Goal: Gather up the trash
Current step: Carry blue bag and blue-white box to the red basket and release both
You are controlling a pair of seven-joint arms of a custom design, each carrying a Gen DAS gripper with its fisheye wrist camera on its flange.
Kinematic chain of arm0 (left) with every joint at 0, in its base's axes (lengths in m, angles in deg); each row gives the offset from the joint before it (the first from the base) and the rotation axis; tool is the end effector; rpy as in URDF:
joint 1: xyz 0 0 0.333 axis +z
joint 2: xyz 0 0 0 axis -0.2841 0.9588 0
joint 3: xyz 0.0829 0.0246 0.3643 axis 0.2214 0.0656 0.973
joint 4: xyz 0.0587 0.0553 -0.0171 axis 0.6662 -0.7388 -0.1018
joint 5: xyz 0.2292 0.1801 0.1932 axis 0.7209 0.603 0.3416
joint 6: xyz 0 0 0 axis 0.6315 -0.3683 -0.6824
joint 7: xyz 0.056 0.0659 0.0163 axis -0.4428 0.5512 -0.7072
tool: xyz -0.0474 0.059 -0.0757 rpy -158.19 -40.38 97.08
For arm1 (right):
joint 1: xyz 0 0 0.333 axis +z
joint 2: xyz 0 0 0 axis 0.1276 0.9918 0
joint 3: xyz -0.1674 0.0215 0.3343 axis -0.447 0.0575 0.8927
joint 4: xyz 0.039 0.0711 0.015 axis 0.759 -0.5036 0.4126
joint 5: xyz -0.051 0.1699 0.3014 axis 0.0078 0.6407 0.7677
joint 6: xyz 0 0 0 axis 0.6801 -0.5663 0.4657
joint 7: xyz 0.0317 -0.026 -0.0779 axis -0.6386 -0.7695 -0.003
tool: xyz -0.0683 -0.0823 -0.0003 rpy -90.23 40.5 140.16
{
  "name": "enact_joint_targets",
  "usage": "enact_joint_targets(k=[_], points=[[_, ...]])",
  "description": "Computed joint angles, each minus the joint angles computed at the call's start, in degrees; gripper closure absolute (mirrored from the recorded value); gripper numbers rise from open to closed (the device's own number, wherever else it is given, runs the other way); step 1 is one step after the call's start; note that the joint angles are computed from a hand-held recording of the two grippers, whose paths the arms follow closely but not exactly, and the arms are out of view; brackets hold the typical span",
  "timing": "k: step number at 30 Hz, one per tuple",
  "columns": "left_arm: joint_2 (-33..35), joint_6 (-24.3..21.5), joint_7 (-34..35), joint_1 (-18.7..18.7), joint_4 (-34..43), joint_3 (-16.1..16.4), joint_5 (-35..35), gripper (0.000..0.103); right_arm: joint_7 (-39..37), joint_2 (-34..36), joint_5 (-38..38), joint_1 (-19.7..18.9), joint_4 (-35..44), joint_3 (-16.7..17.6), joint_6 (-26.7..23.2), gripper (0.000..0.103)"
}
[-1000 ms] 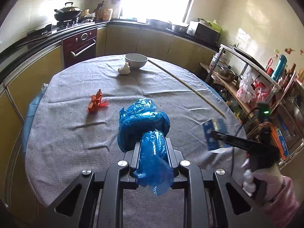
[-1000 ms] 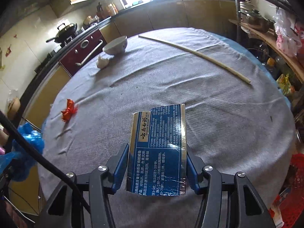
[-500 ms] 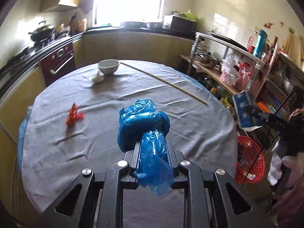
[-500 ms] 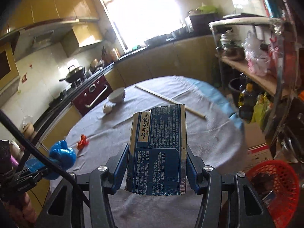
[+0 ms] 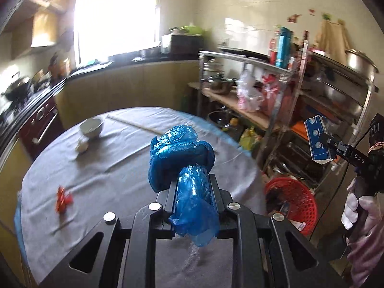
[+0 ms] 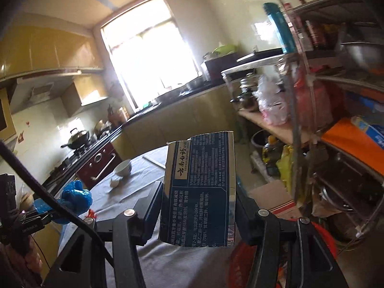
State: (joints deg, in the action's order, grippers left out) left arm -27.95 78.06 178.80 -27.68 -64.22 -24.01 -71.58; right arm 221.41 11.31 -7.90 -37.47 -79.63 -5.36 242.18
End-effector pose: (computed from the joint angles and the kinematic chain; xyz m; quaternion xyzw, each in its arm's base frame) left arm 0.4687 -0.0537 0.6797 -0.4919 0.7527 -0.3750 0.2257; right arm 0.4611 0.2308 0.6603 -0.5063 0.6646 -0.2533 0.4878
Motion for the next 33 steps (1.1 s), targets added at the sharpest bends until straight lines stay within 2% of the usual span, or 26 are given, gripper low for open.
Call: enact_joint_targets(k=[4,11,19,26,33], points=[[1.07,-0.63,3.65,-3.08,3.10,-0.83,-3.51,0.080,-0.68,-5.37,3.44,6.51,-5.18,-9.78,1.03,0.045],[3.36,-1.68,9.59,-6.29,7.43,-4.14,-9.01,0.080,-2.33,-13.44,11.48,12.38,-14.07,-20.15,1.87,0.045],[4.77,-2.44,13.56,-8.24,8.72,-7.84,-12.56,0.080,-2.73,-16.90,17.67,15.54,-20.49,-24.82,1.19,0.045],[8.86,-7.90,8.52,-6.95,11.13,-10.76,-8.36,0.080,-3.10,-12.01,20.91,19.90,-23.67,-26.83,2.80,0.044],[13.32,-13.19,4.89,-5.35,12.65,-13.99,-4.59,0.080,-5.03,-6.94,25.15,26.07,-26.52,-30.11,6.16,0.044]])
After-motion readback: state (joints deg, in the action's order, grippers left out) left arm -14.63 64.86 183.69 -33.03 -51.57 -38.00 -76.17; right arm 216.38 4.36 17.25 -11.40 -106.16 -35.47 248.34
